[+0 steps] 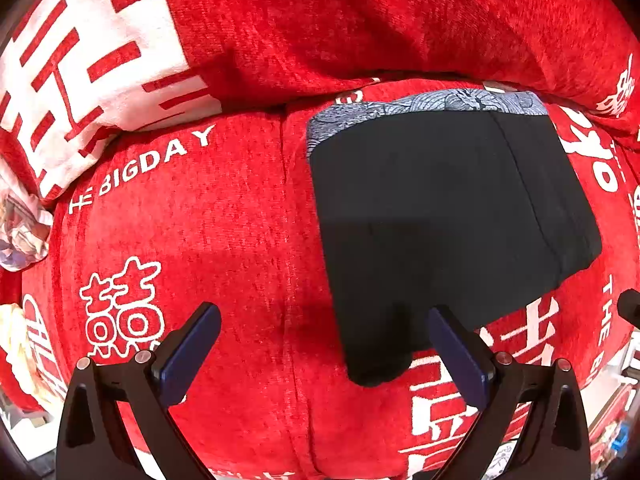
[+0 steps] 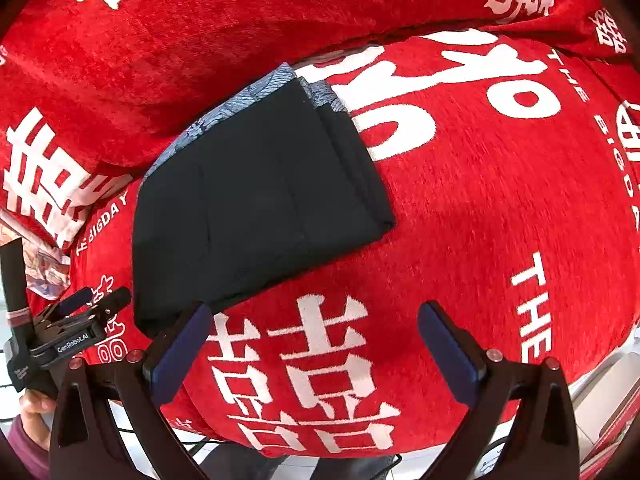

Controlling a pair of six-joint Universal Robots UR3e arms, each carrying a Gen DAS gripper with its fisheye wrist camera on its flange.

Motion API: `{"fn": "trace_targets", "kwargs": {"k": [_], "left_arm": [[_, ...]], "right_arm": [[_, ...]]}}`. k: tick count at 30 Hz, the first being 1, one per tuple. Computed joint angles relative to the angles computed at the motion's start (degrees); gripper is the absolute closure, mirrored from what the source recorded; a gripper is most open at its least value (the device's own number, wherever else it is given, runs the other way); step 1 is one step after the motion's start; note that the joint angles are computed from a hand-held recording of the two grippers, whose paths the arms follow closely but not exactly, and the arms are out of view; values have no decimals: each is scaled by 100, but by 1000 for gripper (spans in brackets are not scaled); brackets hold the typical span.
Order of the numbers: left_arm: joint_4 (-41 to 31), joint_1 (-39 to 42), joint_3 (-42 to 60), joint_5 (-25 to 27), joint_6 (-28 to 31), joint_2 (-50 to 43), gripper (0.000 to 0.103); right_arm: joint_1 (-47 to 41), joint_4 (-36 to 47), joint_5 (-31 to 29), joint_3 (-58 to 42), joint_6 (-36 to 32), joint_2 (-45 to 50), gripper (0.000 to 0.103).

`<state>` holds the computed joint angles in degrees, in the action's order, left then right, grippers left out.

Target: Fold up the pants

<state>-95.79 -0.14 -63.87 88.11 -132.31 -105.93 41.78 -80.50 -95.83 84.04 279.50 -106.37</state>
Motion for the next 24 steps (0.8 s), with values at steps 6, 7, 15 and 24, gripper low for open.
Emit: {"fn": "trace_targets", "kwargs": {"k": [6, 7, 15, 24], "left_arm": [[48, 141, 24, -91, 63, -23, 0], [87, 149, 2, -77, 39, -37, 0], [117, 56, 14, -26, -339, -131, 0], [287, -351, -87, 110, -968, -249, 0]], "right_arm": [[161, -34, -58, -203, 127, 290, 0], [154, -81, -28, -157, 140, 287, 0], [-224, -305, 189, 389, -561, -206, 0], [-1625, -119, 702, 1461, -2131, -1701, 0]]}}
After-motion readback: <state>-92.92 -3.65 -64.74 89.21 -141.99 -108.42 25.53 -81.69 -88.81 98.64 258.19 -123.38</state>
